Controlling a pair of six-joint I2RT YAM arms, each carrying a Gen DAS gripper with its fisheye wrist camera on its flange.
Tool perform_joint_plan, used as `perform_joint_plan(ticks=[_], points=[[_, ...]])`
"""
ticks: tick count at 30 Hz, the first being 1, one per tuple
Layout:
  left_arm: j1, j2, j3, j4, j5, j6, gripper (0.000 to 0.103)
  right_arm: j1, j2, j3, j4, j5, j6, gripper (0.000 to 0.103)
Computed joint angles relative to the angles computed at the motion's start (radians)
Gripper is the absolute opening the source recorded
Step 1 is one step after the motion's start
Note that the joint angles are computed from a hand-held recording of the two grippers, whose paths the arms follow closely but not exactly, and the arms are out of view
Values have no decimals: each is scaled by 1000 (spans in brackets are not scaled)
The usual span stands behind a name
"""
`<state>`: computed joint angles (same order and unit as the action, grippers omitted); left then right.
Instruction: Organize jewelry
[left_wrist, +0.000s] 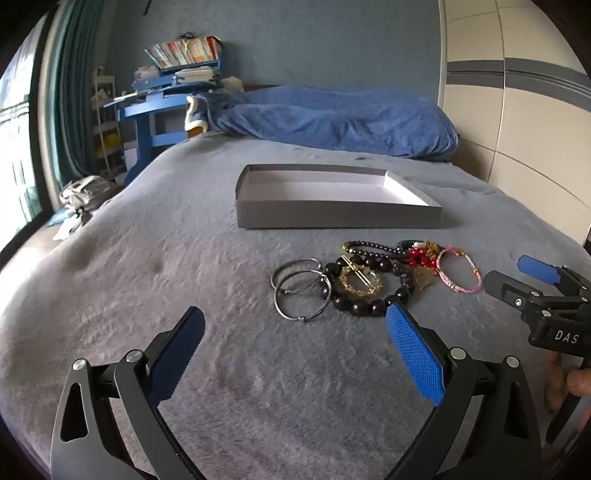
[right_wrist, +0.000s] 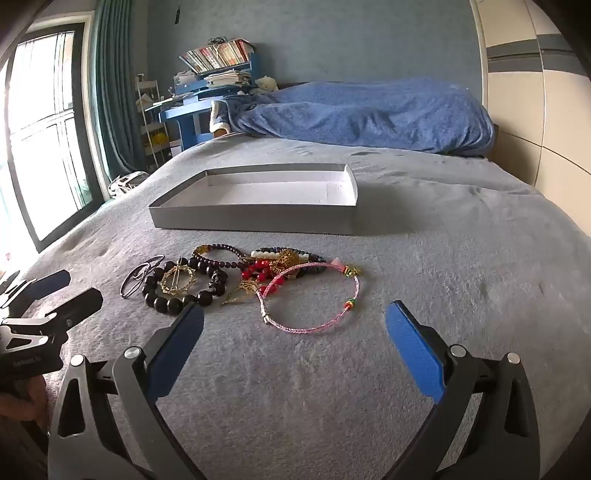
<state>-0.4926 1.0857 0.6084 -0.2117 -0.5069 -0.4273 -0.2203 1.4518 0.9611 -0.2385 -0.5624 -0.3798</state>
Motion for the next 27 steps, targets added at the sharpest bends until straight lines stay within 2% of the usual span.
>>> perform_joint_plan(ticks=[2,3,8,9,11,27], points=[[1,7,6,-7,-11,-14,98,-1,0,0,-3,-2,-1,98],[31,-8,-10,2,28,-26,98,-2,-1,0,-2,-3,-1,98],[60,-6,-17,16,41,-11,98,-3,-3,-2,-4,-7,-4,98],[21,-7,-5,-10,3,-25,98,-2,-3,-1,-4,-7,-5,98],[15,-7,-6,-7,-5,-18,98,-2,-3,-8,1,-8,-5,98],[19,-3,2,-14,-4,-27,98,5,-10,-20,10,-8,-6,98]])
